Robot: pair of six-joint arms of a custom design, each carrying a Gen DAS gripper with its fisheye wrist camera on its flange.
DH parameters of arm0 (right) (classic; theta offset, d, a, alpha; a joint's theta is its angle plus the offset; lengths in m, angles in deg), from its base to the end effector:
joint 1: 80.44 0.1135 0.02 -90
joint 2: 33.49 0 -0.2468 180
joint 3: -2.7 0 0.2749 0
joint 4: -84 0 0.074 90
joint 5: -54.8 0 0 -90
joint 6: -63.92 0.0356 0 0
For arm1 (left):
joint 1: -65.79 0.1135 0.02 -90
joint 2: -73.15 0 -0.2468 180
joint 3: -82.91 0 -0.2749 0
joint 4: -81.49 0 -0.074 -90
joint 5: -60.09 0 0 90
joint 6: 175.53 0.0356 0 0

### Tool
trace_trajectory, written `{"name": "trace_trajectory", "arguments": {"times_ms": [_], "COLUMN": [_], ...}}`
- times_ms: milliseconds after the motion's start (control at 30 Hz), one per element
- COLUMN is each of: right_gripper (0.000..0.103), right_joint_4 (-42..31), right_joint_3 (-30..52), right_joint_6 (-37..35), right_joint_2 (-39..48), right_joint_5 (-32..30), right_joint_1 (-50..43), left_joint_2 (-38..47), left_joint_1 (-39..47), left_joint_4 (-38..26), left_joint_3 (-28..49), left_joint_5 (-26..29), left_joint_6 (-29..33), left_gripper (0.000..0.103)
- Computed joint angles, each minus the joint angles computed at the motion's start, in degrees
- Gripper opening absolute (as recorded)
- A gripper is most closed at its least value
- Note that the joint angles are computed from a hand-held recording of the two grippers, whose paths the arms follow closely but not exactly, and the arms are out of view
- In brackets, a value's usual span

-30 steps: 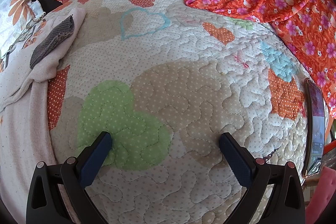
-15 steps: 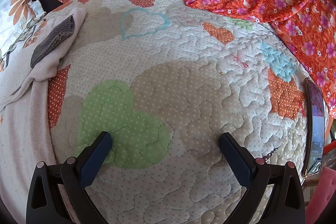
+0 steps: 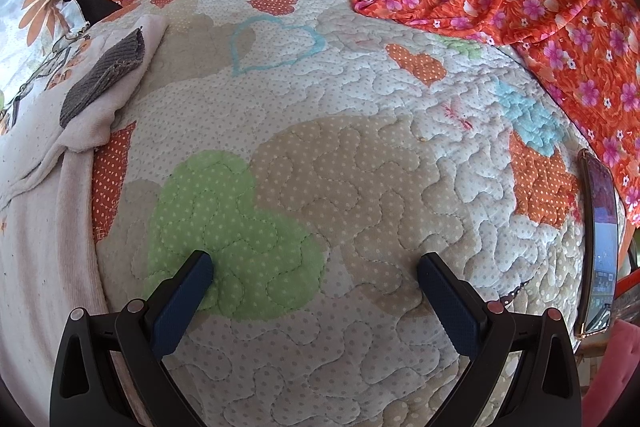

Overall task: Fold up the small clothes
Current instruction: 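Move both grippers to the grey ribbed hem of the cardigan, then grasp the grey hem with the left gripper while the right gripper grasps it too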

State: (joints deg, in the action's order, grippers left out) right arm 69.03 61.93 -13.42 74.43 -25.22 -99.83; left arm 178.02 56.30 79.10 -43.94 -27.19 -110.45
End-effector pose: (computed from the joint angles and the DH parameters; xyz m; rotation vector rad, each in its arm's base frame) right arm 0.3053 -0.1140 0.0441 0.7926 2.5612 -0.2705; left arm 0.3132 -0.0541 0.0475 -0.3217 2.5200 -0.3010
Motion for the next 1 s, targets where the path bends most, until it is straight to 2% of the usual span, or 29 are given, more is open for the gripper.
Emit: {"name": "trace_trajectory", "arguments": {"times_ms": [67, 167, 300, 367, 433, 500, 633, 700, 767, 867, 1000], "right_gripper": [0.103, 0.103, 0.101, 0.097, 0.092, 0.084, 0.076, 0.074, 0.074, 0.074, 0.074], "right_joint_4": [0.1, 0.7, -3.5, -3.4, -3.1, -3.6, -7.5, -8.4, -7.8, -8.6, -5.5], "right_joint_3": [-0.1, -0.3, 1.6, 0.3, -1.2, -2.0, -1.4, -2.1, -3.7, -3.7, -7.9], "right_joint_6": [0.2, -0.2, -2.1, -2.6, -3.5, -4.4, -7.4, -8.2, -8.1, -8.6, -8.3], "right_joint_2": [0.0, 0.2, -0.5, -2.5, -4.5, -5.4, -3.7, -2.8, -2.3, 1.7, -0.1], "right_joint_5": [0.0, -0.5, -5.8, -10.3, -18.0, -26.1, -43.4, -49.1, -52.2, -60.0, -61.7], "right_joint_1": [0.1, -0.1, -2.6, -4.2, -6.3, -8.4, -12.2, -13.0, -13.3, -13.4, -11.0], "left_joint_2": [0.0, -2.1, -11.3, -13.4, -13.1, -10.4, -2.4, -2.0, -1.9, -1.5, -1.3], "left_joint_1": [0.0, 1.7, 7.8, 10.1, 11.5, 11.3, 9.7, 8.0, 6.6, 6.7, 8.4], "left_joint_4": [-0.2, -0.6, 0.4, 0.2, -0.3, -1.2, -3.5, -3.3, -3.7, -3.2, -3.5], "left_joint_3": [0.1, -0.4, -4.9, -6.0, -6.4, -5.8, -1.5, -1.4, -1.1, -1.3, -2.1], "left_joint_5": [0.1, 3.6, 4.9, 6.8, 8.3, 9.5, 13.1, 10.7, 10.5, 14.2, 20.9], "left_joint_6": [0.1, 1.0, -0.2, -0.3, 0.1, 0.7, 1.7, 2.4, 3.8, 5.3, 7.5], "left_gripper": [0.085, 0.085, 0.085, 0.085, 0.085, 0.085, 0.085, 0.085, 0.085, 0.084, 0.073]}}
